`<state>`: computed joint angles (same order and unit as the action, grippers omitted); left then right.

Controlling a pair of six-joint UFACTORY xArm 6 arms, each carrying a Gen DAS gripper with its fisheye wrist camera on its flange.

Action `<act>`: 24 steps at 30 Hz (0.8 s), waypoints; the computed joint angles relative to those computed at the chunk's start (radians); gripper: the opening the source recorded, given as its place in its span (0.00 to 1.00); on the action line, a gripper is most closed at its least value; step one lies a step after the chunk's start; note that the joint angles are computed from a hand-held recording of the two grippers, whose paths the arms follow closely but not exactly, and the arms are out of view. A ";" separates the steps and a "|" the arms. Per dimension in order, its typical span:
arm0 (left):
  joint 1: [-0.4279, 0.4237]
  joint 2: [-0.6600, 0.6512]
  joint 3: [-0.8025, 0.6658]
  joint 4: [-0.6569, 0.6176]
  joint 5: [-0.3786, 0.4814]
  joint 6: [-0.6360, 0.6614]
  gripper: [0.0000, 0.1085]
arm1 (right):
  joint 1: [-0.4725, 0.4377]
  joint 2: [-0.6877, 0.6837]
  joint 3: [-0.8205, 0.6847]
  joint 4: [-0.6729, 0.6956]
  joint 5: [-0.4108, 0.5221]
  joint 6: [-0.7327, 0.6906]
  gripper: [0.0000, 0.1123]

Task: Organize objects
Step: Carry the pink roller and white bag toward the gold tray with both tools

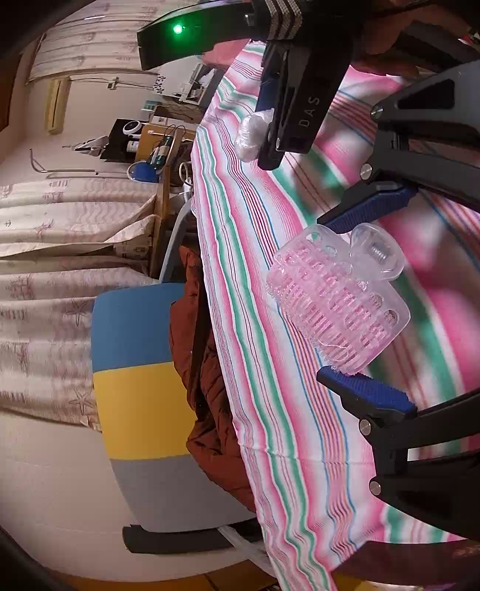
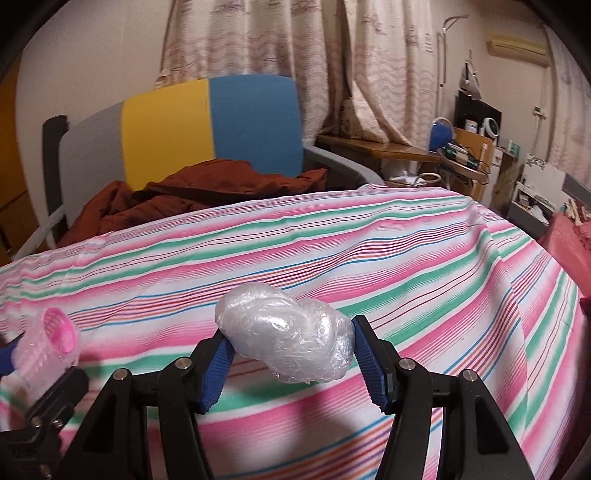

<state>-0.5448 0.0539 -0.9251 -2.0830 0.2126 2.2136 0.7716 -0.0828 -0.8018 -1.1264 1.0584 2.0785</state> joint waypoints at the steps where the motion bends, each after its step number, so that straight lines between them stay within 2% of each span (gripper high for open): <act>1: 0.005 -0.010 0.013 0.004 0.005 -0.002 0.69 | 0.008 -0.001 -0.003 0.002 -0.004 0.004 0.55; 6: 0.008 -0.069 0.077 -0.029 0.015 0.067 0.69 | 0.050 0.018 -0.032 0.016 -0.018 0.015 0.55; 9: 0.016 -0.109 0.123 -0.009 0.038 0.065 0.69 | 0.080 0.032 -0.060 0.022 -0.013 0.018 0.55; 17: 0.108 -0.283 0.291 0.221 0.151 -0.221 0.69 | 0.174 0.034 -0.102 0.032 0.037 0.043 0.55; 24: 0.238 -0.429 0.402 0.390 0.267 -0.402 0.69 | 0.222 0.058 -0.138 0.014 -0.006 0.092 0.55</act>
<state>-0.3072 -0.3753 -0.5228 -1.6931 0.4795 1.8118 0.9933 -0.0251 -0.9400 -1.1121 1.0526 2.1701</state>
